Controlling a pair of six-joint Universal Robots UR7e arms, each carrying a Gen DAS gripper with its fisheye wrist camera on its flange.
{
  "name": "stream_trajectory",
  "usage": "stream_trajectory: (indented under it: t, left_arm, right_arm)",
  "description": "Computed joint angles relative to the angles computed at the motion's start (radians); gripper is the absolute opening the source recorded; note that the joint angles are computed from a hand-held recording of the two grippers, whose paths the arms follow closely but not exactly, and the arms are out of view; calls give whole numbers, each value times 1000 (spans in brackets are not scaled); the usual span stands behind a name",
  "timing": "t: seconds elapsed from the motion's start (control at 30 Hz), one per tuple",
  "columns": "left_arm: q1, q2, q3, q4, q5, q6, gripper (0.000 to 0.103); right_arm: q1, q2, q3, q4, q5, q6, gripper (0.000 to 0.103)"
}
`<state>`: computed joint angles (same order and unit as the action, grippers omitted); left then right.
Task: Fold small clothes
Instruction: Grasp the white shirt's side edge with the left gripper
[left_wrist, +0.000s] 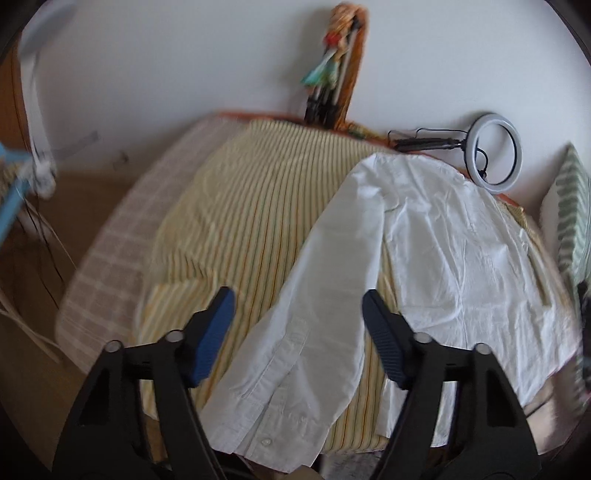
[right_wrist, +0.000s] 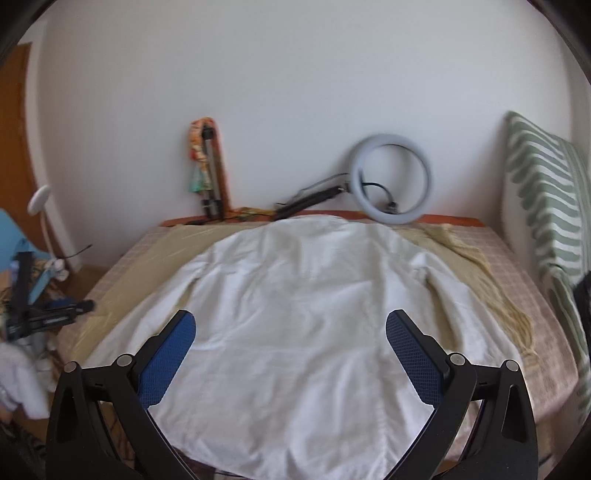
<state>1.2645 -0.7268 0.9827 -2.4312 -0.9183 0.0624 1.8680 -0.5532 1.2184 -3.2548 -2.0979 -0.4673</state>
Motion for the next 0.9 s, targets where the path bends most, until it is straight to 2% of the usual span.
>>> stream_trajectory:
  t: [0.07,0.13,0.27,0.4,0.47,0.5,0.53,0.57,0.7,0.9]
  left_arm:
    - [34,21,-66,105,-70,-70,61]
    - [67,48,-140,215,-138,-120,60]
    - [96,67,-182,290,-174,-188,59]
    - [102,80,-188,332,-163,-175,59]
    - [101,85,-182,306,-154,-168,58]
    - [100,92,-192,308,-154,-169,43]
    - [103,101,-207,314,-157,-167,14]
    - [107,112,-228,328,-172,-170,4]
    - [108,113,-225,300,-205,-137,0]
    - [93,107,-223,245,-312,-135,0]
  right_arm:
    - [-1,18,-32,41,35,17,95]
    - [-7,36,-75,120,75,50,83]
    - [-24,69,-143,243,145,93,72]
    - [-30,102,-198,311,149,80,72]
    - [-32,105,-210,335,153,89,72]
    - [-34,104,-214,346,161,97,72]
    - [-38,106,-220,354,166,102,71]
    - [-38,106,-223,357,167,106,71]
    - [-39,109,-234,362,161,112,68]
    - [-47,105,-232,364,139,112,67]
